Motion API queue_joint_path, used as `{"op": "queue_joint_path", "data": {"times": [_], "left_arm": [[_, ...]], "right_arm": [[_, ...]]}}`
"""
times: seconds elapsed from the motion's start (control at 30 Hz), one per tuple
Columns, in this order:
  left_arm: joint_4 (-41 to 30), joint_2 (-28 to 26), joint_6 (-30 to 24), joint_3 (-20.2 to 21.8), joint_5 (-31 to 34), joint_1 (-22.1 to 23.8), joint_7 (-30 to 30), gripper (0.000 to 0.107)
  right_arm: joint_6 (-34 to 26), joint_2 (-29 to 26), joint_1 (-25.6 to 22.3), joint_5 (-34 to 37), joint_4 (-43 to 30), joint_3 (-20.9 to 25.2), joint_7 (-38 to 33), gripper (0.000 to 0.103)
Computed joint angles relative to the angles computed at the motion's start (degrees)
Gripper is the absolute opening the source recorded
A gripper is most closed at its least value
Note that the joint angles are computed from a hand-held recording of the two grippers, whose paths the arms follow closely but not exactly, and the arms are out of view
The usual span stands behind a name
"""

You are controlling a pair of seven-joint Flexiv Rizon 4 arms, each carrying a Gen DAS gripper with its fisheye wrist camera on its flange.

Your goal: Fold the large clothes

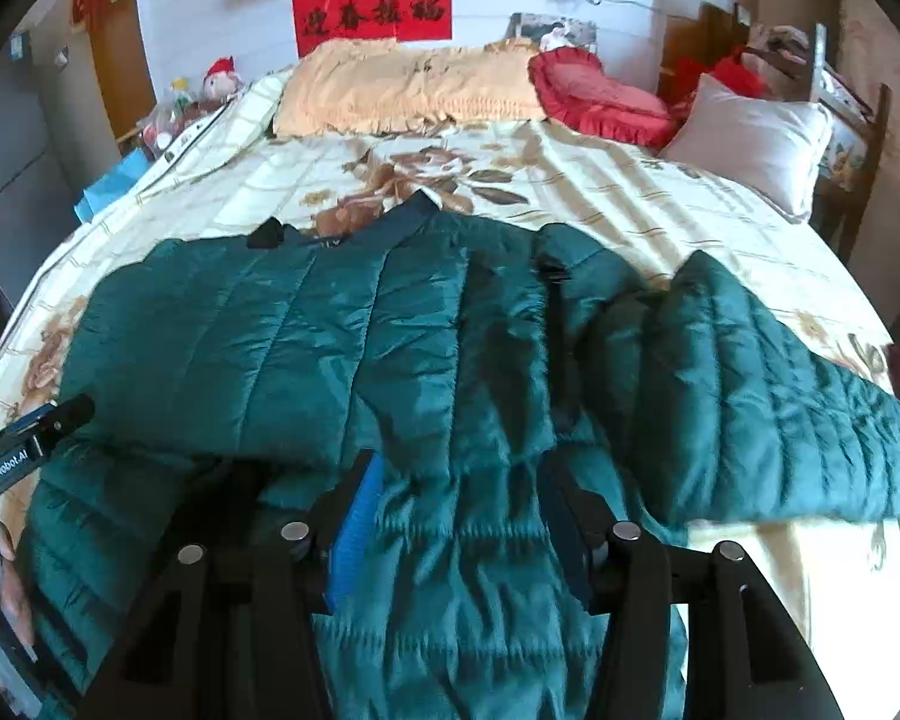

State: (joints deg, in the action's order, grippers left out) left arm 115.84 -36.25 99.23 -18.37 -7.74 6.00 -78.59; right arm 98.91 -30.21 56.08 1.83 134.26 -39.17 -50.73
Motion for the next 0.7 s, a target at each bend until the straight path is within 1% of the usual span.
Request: {"op": "queue_joint_path", "data": {"times": [0.03,0.07,0.1,0.17,0.33,0.4,0.43,0.5,0.57,0.63,0.7], "left_arm": [[0.8,0.4,0.3,-0.9,0.3,0.7,0.0,0.067],[1.9,1.0,0.8,-2.5,0.7,1.9,-0.1,0.067],[3.0,1.4,1.4,-4.0,1.1,3.0,-0.3,0.067],[4.5,2.1,2.6,-5.3,2.2,3.9,-0.7,0.067],[6.7,3.8,4.0,-4.9,4.6,2.9,-2.1,0.067],[7.4,4.4,4.3,-5.0,5.2,2.6,-2.8,0.067],[7.8,4.5,4.6,-5.2,5.5,2.8,-3.2,0.067],[8.3,4.8,4.9,-6.0,6.2,3.3,-3.9,0.067],[9.0,5.1,5.2,-7.0,7.0,3.8,-4.6,0.067],[9.3,5.4,5.3,-6.6,7.6,3.1,-5.0,0.067],[9.5,5.7,5.6,-5.6,7.9,1.6,-5.3,0.067]], "right_arm": [[0.0,0.4,1.3,0.3,0.6,-1.0,0.1,0.065],[0.4,0.9,2.8,0.7,1.6,-2.2,0.2,0.067],[1.1,1.3,4.8,1.4,2.7,-3.7,0.3,0.068],[2.4,1.8,7.1,2.9,4.1,-5.0,-0.2,0.068],[3.0,3.1,9.7,5.4,5.8,-5.9,-1.6,0.069],[2.9,3.6,11.1,6.4,6.6,-7.0,-1.8,0.070],[3.0,4.0,11.3,6.8,7.1,-7.1,-1.7,0.073],[3.3,4.6,11.4,7.4,7.9,-7.0,-1.7,0.075],[3.6,4.6,13.1,8.0,8.8,-8.5,-1.9,0.075],[3.6,4.4,14.5,8.6,9.4,-9.8,-2.2,0.076],[3.7,4.8,14.8,9.1,10.1,-10.0,-2.3,0.076]]}}
